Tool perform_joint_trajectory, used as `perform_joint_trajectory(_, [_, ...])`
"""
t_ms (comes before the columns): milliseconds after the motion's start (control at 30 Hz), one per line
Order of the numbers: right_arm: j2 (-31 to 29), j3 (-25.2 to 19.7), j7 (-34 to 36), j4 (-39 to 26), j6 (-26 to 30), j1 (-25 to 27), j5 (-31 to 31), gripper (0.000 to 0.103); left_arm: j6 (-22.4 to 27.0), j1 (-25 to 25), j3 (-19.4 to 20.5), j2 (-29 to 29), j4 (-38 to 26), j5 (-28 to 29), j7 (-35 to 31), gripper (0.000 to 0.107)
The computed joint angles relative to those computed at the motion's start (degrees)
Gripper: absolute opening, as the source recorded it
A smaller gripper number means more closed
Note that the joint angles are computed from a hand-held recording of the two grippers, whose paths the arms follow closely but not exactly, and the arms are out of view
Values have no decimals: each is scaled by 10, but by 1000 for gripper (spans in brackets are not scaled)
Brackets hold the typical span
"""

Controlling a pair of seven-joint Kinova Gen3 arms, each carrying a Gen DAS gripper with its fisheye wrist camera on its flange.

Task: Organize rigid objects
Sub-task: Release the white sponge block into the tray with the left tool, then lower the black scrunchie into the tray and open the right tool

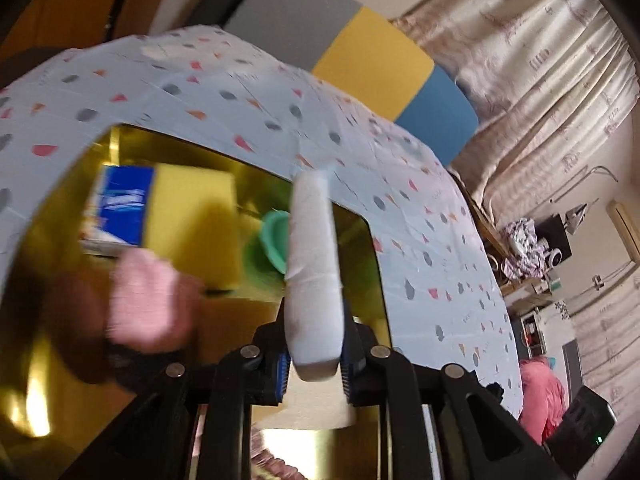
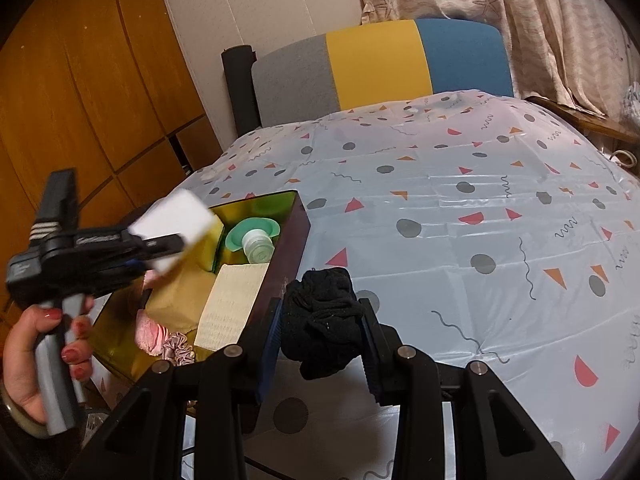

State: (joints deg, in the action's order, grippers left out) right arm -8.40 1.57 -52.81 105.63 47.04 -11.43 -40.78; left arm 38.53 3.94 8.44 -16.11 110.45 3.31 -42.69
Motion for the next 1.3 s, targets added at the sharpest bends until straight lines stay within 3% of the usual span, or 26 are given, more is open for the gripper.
perform_joint_trajectory(67, [-1, 0, -2, -1, 1, 1, 1, 37, 31, -9, 25, 30, -29, -28, 19, 45])
perform_joint_trajectory(200, [-1, 3, 2, -6, 7, 1, -3, 37, 81, 3, 62, 39, -57, -105, 77, 45])
perform_joint_trajectory(333, [5, 5, 6, -16, 29, 1, -13, 37, 89, 2, 101, -18, -31, -175, 127, 45])
perform_joint_trajectory(433, [5, -1, 14, -20, 42, -3, -20, 37, 130, -21, 144, -63, -19, -213, 167, 45])
perform_joint_trajectory(733, [20, -45, 3, -52, 93, -35, -3, 37, 220, -69, 169, -146, -9, -193, 178, 45])
perform_joint_trajectory(833, [20, -49, -41, -62, 89, -83, 51, 37, 241, -88, 181, -158, -10, -188, 174, 46])
perform_joint_trajectory(967, [19, -139, -104, -70, 65, -61, 144, 37, 277, -116, 204, -165, -19, -187, 176, 46])
perform_joint_trajectory(1033, [21, -160, -139, -73, 56, -68, 189, 37, 284, -124, 209, -168, -21, -185, 178, 46])
perform_joint_trajectory(1133, [29, -130, -166, -78, 53, -118, 219, 37, 295, -135, 218, -172, -28, -185, 177, 46])
perform_joint_trajectory(1233, [36, -133, -192, -84, 52, -129, 241, 37, 315, -151, 234, -172, -39, -190, 176, 46])
perform_joint_trajectory(1300, [41, -138, -216, -89, 51, -135, 265, 43, 333, -164, 247, -171, -48, -194, 179, 46])
